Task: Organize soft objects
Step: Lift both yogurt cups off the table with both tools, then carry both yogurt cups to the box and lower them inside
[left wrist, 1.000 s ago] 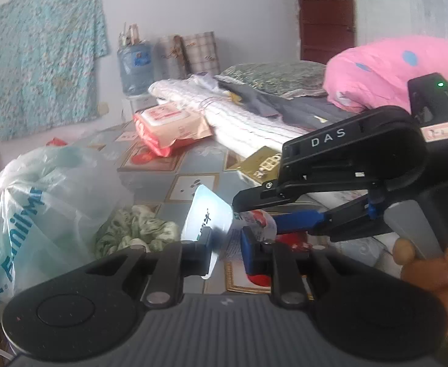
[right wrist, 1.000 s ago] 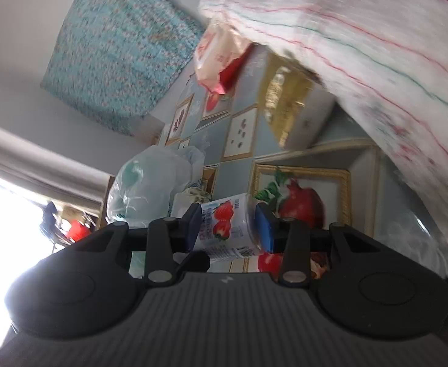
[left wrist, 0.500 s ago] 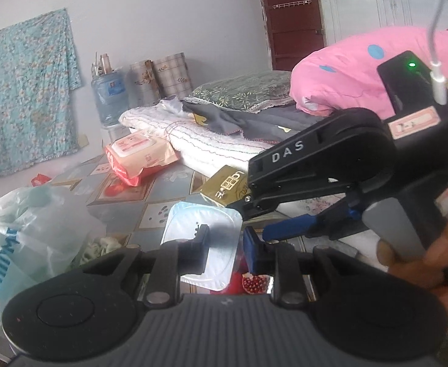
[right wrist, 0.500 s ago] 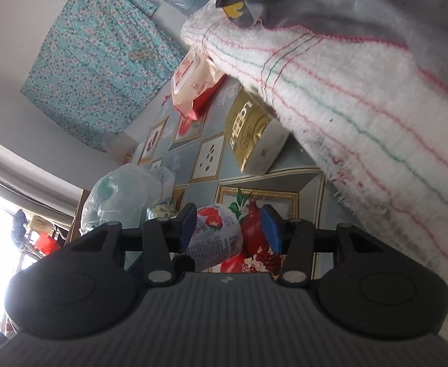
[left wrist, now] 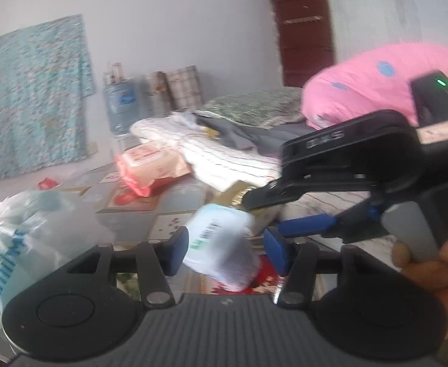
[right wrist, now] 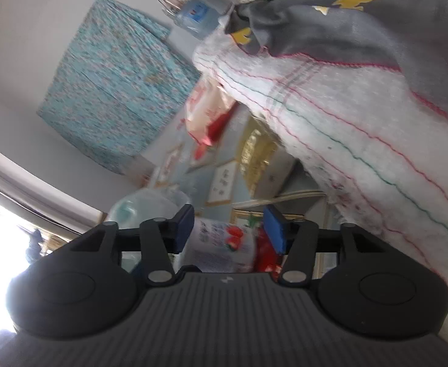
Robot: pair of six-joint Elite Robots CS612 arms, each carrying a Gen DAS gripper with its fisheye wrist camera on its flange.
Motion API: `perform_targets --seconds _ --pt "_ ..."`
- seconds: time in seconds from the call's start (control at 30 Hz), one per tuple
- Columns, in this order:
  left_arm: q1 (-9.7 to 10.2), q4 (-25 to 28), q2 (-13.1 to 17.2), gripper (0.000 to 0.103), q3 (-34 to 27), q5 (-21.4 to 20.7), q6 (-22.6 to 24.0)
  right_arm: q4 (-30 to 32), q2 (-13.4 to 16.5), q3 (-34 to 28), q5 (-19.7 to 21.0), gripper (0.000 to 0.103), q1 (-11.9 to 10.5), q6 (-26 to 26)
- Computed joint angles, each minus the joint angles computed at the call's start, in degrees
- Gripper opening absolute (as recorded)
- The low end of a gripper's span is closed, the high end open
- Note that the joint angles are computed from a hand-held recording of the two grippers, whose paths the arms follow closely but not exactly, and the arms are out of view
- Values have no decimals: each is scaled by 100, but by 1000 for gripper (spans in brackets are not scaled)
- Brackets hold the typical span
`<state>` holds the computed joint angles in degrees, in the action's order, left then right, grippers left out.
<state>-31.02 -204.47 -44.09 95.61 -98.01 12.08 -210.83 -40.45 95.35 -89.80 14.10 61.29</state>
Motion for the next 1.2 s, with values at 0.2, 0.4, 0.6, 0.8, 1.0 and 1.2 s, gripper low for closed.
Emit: perform_targets --seconds 0.2,0.4,0.6,0.8,1.0,1.2 --pt "93 335 21 67 -145 -105 -389 -306 108 -144 59 54 -2 -20" --pt "121 736 18 67 -196 -433 -238 -157 160 -272 189 54 -9 -185" --pt "65 818 125 66 -354 -310 -307 13 187 -349 302 48 -10 -371" --pt "66 982 207 56 -511 -372 -587 228 174 -372 268 34 0 -445" --pt "75 910 208 53 -488 -356 -741 162 158 -352 303 28 7 -555" --pt "105 828 97 53 -317 -398 -758 92 86 -301 330 28 49 -654"
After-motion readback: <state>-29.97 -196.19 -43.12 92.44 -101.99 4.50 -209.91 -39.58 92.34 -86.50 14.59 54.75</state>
